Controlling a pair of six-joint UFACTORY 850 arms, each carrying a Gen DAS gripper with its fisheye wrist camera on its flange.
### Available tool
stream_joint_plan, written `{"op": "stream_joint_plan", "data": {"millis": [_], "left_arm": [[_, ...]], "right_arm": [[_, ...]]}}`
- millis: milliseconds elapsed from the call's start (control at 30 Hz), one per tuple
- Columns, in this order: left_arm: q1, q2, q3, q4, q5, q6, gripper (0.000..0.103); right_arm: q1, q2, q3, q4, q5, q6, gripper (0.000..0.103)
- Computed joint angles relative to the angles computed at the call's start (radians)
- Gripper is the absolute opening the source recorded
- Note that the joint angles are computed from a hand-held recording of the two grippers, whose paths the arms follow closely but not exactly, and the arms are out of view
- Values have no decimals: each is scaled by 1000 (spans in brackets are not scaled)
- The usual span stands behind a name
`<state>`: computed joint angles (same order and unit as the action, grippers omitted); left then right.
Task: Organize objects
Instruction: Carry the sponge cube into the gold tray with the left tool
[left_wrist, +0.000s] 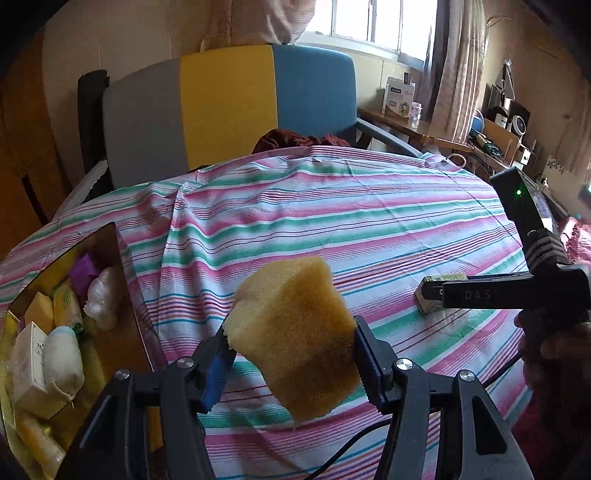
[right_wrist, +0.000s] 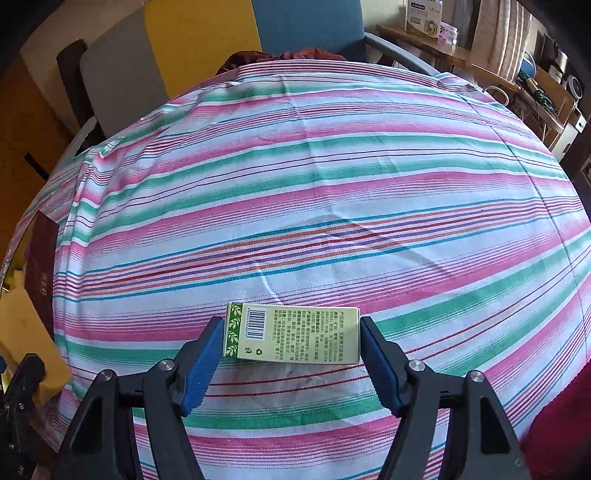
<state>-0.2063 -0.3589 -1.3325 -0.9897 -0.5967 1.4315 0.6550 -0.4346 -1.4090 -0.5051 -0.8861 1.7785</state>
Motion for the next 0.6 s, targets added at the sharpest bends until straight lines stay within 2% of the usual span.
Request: {"op": "stream_joint_plan", "data": {"millis": [600], "left_arm": [[87, 23, -2, -73, 9, 38, 61]], "right_arm": [[5, -15, -15, -11, -18, 10, 73]]}}
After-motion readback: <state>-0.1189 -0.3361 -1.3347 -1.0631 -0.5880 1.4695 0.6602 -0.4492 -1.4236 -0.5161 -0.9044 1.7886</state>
